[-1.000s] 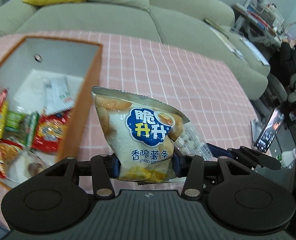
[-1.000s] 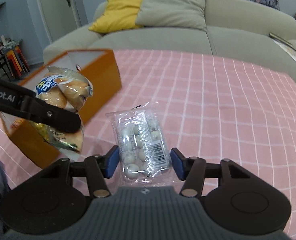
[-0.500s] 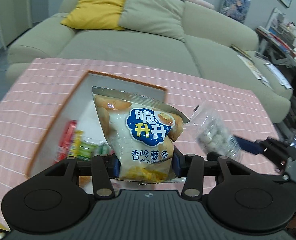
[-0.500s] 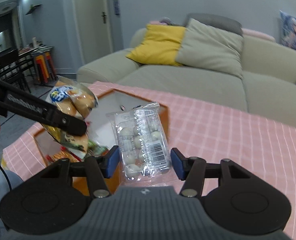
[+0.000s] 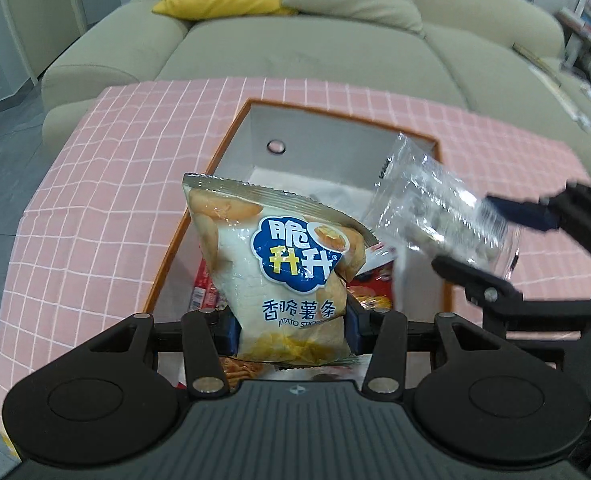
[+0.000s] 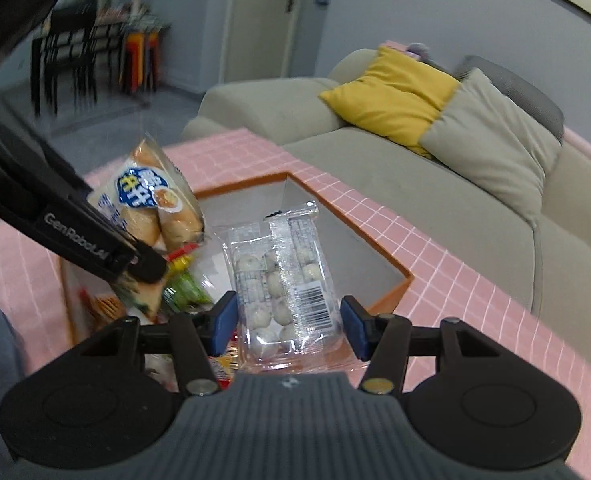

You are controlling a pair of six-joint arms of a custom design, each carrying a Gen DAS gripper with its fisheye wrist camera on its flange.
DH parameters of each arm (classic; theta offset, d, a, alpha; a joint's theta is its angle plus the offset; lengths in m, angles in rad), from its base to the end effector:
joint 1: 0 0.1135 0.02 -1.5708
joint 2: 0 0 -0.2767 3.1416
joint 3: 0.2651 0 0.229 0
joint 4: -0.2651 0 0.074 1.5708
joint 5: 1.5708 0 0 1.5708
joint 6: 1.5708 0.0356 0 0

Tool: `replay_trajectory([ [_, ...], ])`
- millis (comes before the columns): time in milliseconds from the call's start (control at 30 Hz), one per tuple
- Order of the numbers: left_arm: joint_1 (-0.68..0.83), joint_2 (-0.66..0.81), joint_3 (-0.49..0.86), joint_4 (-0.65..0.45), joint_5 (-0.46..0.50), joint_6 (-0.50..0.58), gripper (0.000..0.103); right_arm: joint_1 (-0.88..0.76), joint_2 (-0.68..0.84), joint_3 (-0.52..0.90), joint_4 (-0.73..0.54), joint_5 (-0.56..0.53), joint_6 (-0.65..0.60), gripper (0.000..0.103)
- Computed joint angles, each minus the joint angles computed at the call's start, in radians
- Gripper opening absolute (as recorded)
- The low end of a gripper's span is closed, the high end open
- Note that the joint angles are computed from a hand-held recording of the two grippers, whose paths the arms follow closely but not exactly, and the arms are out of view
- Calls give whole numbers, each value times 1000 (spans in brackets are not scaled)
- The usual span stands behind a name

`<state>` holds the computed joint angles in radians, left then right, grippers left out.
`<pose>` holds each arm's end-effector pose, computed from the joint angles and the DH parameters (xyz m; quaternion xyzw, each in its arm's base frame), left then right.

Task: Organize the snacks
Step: 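Carry both snacks over the shoebox and open both tools to drop them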

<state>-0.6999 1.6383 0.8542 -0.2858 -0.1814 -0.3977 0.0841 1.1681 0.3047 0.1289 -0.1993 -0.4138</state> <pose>0.2259 -0.1818 0.1804 0.1230 0.9572 -0.0539 0.2564 0.1804 0.0223 0.1661 -0.2632 0.8713 0.0234 0.4135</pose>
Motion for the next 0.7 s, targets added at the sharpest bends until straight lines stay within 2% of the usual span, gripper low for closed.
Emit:
replay_trajectory([
  [100,15,58,24,3,6,46,53,32,141,33,87,35,-38,53],
  [267,61,145,58,16,52,98,54,81,295,107,139,65,-88,53],
  [700,94,301,168,-8,64,123,54,142,591,279,130,169,-166,54],
])
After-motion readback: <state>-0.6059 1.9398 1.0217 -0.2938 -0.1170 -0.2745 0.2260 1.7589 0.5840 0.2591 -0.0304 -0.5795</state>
